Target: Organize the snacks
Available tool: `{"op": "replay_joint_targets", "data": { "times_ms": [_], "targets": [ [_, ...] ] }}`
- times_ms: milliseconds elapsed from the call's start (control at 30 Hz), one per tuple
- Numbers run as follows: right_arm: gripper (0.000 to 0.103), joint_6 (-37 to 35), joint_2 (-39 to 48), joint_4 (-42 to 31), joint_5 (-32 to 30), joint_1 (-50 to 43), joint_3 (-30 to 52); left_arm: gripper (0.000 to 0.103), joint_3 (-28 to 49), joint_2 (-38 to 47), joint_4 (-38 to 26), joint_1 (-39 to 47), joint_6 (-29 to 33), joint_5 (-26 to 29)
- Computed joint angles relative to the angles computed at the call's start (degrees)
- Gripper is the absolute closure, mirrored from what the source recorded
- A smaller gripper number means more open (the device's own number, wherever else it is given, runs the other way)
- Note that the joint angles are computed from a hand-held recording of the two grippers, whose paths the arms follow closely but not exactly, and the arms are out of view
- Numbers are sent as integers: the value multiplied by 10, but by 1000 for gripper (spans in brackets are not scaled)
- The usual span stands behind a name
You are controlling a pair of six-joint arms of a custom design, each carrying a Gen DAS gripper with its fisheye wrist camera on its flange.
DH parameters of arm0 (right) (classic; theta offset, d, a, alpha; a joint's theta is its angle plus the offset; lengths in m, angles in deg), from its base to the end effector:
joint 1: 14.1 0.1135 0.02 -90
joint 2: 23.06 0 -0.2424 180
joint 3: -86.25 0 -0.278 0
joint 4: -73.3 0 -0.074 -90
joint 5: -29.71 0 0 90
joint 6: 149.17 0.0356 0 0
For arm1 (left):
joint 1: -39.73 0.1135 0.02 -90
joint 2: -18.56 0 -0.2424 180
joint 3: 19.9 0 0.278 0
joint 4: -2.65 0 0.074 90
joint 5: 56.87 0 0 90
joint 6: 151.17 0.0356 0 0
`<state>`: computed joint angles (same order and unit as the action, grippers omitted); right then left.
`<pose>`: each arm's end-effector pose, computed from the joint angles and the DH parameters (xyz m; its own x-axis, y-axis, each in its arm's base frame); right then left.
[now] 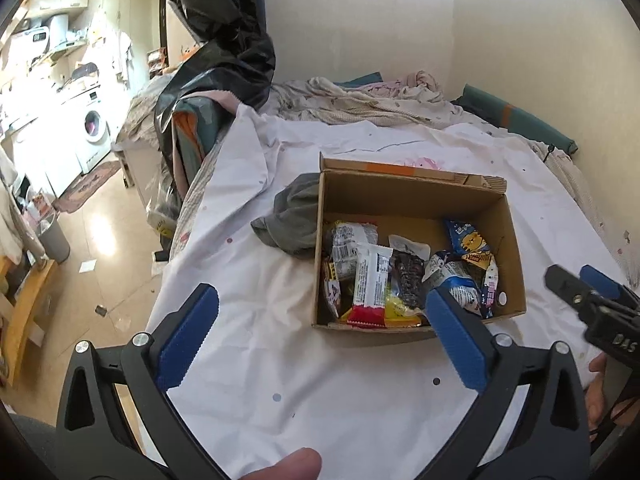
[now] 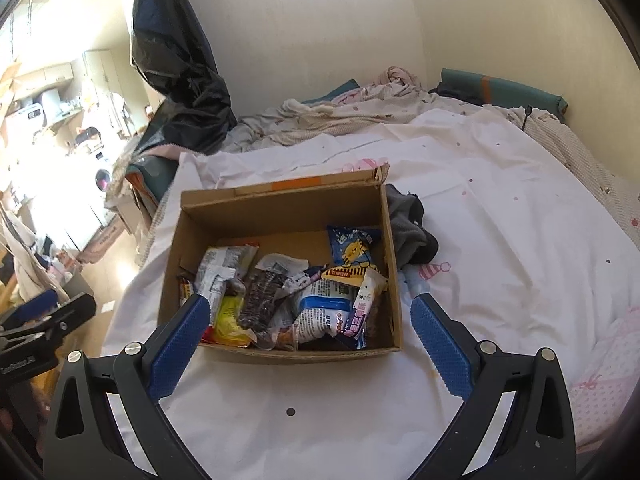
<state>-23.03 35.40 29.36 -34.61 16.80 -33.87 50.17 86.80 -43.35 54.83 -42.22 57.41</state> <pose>0.2218 0.1148 0.2553 -0.5797 0.2725 -0.7679 0.1896 0.9617 0.1982 0.2783 0.0599 0.2733 -0.6209 0.1391 -0.7714 0.2632 0.9640 -0.0381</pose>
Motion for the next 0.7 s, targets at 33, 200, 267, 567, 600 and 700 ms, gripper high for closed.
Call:
{"op": "replay_joint_targets", "data": {
  "times_ms": [33, 200, 267, 567, 600, 700],
  "targets": [
    [0, 0, 8, 2, -4, -3, 2, 1, -5, -2, 7, 1, -3, 2],
    [0, 0, 29, 11, -9, -4, 5, 1, 8, 23, 3, -5, -9, 1],
    [0, 0, 31, 12, -3, 1, 6, 1, 14, 34, -8, -5, -12, 5],
    [0, 3, 34, 6, -7, 0, 9, 1, 6, 31, -2, -12, -14, -4],
    [0, 3, 34, 7, -8, 0, 9, 1, 6, 31, -2, -12, -13, -4],
    [0, 3, 35, 6, -10, 2, 9, 1, 6, 32, 0, -15, -13, -10]
  ]
}}
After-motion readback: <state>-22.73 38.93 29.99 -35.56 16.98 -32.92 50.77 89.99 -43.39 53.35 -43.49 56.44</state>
